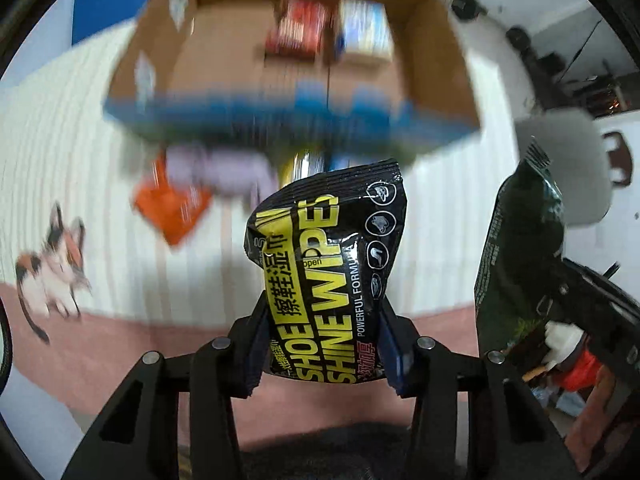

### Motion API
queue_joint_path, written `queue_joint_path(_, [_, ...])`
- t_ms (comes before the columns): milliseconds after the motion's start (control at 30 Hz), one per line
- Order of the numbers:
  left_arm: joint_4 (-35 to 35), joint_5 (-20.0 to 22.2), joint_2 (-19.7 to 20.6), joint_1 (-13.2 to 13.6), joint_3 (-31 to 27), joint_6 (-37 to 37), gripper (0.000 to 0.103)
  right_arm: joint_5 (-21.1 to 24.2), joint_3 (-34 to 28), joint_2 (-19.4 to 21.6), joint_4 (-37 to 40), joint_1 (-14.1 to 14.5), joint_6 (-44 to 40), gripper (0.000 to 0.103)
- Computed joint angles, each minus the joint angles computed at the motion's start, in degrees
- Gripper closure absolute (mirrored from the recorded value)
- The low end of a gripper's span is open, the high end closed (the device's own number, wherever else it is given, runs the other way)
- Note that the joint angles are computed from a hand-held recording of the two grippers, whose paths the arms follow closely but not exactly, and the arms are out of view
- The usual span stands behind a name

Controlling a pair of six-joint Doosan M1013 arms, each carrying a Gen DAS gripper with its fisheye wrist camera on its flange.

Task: Organize soft objects
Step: 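Lower both packs into the box and open both tools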

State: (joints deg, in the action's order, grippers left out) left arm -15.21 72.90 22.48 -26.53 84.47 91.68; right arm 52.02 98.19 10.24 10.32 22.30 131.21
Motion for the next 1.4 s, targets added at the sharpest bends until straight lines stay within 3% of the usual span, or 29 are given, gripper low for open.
queue_joint_path(133, [2.43, -0.84, 4.54, 0.45, -9.23, -1.09, 0.058, 2.48, -7.36, 3.17, -4.63, -2.36, -0.84, 0.065])
queue_joint_path(200, [4.60, 1.41, 9.70, 1.73, -17.04, -0.60, 0.058, 3.53, -10.14, 5.84, -5.03, -3.36, -0.98, 0.065])
queue_joint_path(333, [8.70, 4.85, 17.19, 2.13, -27.06, -1.44, 0.058, 6.85, -15.22, 12.05, -4.62, -5.00, -1.24, 0.066])
queue_joint_path(500, [9.60, 12.58, 26.75, 2.54, -40.12, -1.17, 0.058, 11.61, -19.41, 18.86, -2.67, -6.16, -1.85, 0.066])
queue_joint_path(667, [9.70, 19.44, 33.45, 2.46, -50.27, -0.73, 0.058, 14.72, -21.17, 23.26, -0.50, -6.44, -2.36, 0.066])
queue_joint_path(867, [10.29, 26.14, 39.03, 2.44, -59.25, -1.90, 0.058, 16.88, -21.87, 25.23, 1.04, -6.17, -2.78, 0.066])
queue_joint_path(1200, [11.03, 32.01, 43.14, 2.17, -65.96, -0.73, 0.054, 18.37, -21.37, 26.72, 2.30, -6.03, -3.32, 0.064])
queue_joint_path(1300, [9.78, 32.40, 43.42, 2.43, -66.96, -0.85, 0.040, 18.07, -21.20, 26.30, 2.43, -6.15, -2.74, 0.052])
queue_joint_path(1367, [10.37, 30.49, 42.19, 2.45, -65.44, -0.61, 0.028, 17.60, -21.26, 25.91, 1.98, -6.15, -1.98, 0.041])
queue_joint_path(1400, [10.25, 30.01, 41.86, 2.52, -65.12, -0.69, 0.026, 17.63, -21.43, 25.78, 1.78, -6.21, -1.72, 0.041])
